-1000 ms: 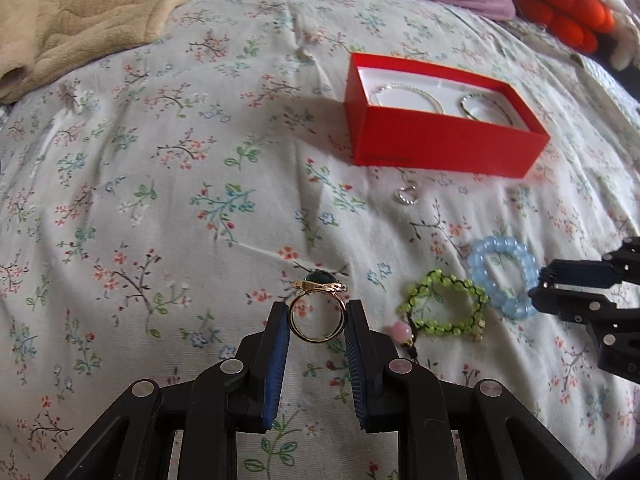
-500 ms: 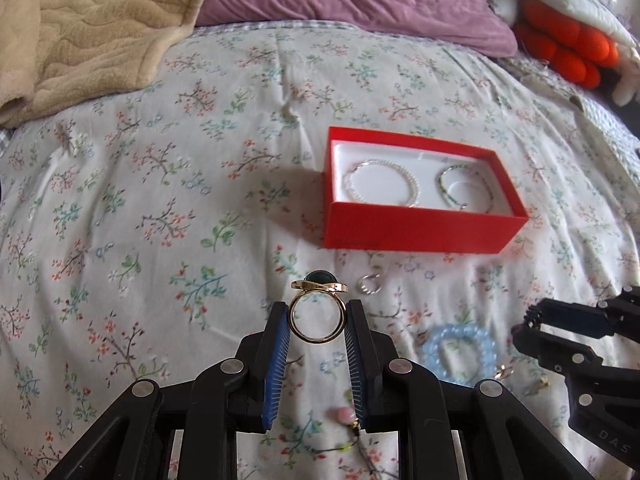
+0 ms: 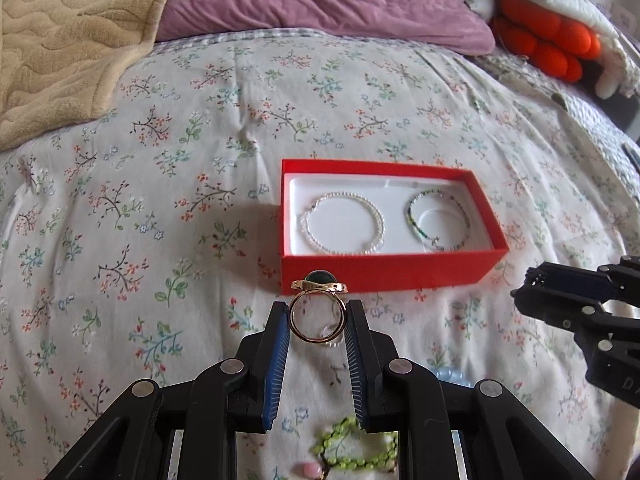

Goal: Organize jewelry
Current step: 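Carry both rings over the red box and lower them onto the insert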

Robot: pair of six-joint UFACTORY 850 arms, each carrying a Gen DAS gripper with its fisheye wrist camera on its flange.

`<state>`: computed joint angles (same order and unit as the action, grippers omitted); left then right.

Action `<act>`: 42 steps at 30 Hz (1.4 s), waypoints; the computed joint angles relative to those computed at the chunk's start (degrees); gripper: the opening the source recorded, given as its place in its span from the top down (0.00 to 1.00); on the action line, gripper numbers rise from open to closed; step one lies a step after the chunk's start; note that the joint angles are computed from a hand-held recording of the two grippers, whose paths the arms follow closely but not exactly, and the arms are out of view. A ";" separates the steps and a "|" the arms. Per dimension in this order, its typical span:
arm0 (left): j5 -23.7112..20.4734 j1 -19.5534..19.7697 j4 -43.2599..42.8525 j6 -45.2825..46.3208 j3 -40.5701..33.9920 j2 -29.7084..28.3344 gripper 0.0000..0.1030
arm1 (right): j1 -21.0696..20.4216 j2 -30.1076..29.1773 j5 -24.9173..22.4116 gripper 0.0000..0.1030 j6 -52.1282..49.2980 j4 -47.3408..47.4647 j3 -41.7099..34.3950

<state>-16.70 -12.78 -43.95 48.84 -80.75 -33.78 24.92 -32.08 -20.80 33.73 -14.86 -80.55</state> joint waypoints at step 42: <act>0.66 -3.25 17.41 -20.11 -17.92 -15.27 0.78 | -5.34 -11.08 3.46 0.75 -9.81 11.91 -10.51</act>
<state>-16.04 -16.03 -26.55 28.73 -98.67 -49.04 19.58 -43.16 -17.34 23.93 -2.95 -91.06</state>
